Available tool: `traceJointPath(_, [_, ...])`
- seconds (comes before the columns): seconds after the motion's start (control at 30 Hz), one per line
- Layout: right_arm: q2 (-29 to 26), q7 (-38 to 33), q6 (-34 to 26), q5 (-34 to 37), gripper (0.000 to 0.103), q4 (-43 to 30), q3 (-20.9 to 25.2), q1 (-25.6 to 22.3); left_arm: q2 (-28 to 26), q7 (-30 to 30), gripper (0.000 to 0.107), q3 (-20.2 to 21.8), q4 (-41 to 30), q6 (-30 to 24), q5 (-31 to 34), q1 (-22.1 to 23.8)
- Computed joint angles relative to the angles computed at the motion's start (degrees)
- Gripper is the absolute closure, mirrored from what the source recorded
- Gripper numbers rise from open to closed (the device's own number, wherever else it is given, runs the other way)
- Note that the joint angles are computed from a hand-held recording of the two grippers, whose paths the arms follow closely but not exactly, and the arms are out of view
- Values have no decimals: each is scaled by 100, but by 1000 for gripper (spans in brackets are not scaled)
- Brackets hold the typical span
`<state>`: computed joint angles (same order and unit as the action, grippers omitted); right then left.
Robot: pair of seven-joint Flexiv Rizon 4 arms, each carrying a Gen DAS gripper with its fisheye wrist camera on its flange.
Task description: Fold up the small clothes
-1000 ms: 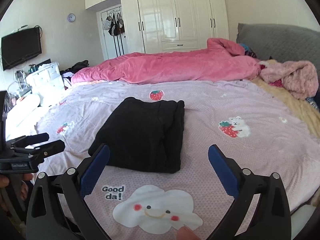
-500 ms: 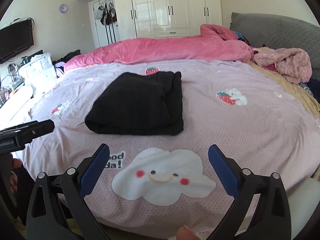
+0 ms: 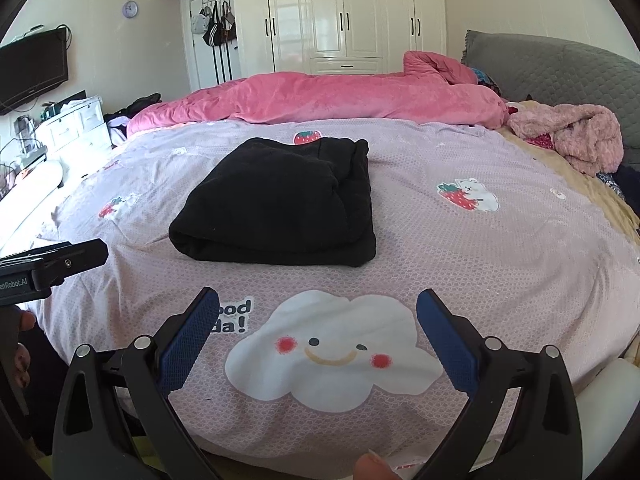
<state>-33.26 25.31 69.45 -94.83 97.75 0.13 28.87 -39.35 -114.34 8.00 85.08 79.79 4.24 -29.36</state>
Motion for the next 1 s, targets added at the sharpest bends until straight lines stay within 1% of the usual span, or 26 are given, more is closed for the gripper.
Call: traceJointPath(1.0, [-27, -85, 41, 111, 5, -26, -36, 27, 59, -266, 13, 130, -27, -88, 218, -69])
